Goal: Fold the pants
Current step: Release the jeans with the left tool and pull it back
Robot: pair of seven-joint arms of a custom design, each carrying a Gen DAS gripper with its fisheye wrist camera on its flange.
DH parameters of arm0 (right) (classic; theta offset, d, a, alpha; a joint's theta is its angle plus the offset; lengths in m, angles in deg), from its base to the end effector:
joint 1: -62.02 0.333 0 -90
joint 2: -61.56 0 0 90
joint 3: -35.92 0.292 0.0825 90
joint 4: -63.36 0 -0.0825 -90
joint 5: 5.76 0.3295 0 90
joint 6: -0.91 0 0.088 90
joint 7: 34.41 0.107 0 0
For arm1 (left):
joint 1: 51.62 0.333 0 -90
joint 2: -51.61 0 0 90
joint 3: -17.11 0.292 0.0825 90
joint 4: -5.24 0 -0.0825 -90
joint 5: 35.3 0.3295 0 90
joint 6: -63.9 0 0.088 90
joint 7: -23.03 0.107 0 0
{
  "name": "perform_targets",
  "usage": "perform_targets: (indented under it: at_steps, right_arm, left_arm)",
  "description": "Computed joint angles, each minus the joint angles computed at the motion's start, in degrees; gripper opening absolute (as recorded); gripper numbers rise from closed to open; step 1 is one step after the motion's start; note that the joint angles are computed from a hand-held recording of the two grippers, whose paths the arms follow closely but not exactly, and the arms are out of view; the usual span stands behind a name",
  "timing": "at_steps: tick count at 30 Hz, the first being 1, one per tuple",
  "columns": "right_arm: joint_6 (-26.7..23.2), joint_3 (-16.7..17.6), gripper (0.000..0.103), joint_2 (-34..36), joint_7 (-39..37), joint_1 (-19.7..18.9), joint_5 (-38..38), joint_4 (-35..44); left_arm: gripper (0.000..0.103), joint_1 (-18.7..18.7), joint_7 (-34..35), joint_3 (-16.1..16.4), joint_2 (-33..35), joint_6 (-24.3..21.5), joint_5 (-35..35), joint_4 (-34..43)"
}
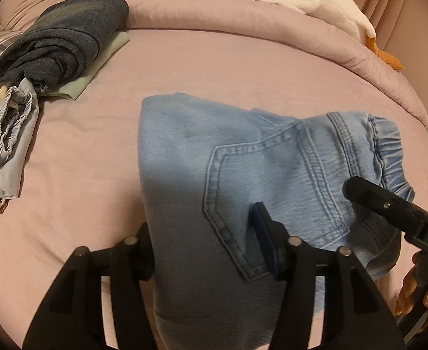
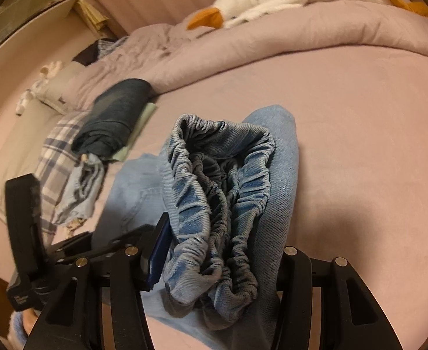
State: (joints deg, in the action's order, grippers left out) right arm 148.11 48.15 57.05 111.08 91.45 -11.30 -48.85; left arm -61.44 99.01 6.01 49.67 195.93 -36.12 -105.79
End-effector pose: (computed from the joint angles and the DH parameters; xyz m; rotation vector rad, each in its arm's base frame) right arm 0.3959 0.3594 0.5813 -1.5757 1.8758 -0.0657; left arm 0.4981 -0.1920 0.5332 -1.9407 2.1760 -0.5279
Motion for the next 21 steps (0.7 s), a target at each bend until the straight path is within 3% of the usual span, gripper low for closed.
perform_targets:
  at_steps: [5, 21]
  right_arm:
    - [-2.21, -0.29, 0.065, -0.3, 1.47, -0.28, 0.89, -0.81]
    - [-2.69, -0.07, 0.066, -1.06, 1.07, -0.29, 2.15, -1.0]
  left_arm:
    - [0.066, 0.0, -0.56, -0.03, 0.25, 0.29, 1.51, -0.19]
    - [0.072, 0.14, -1.51, -0.03, -3.09, 0.19, 2.78, -3.28]
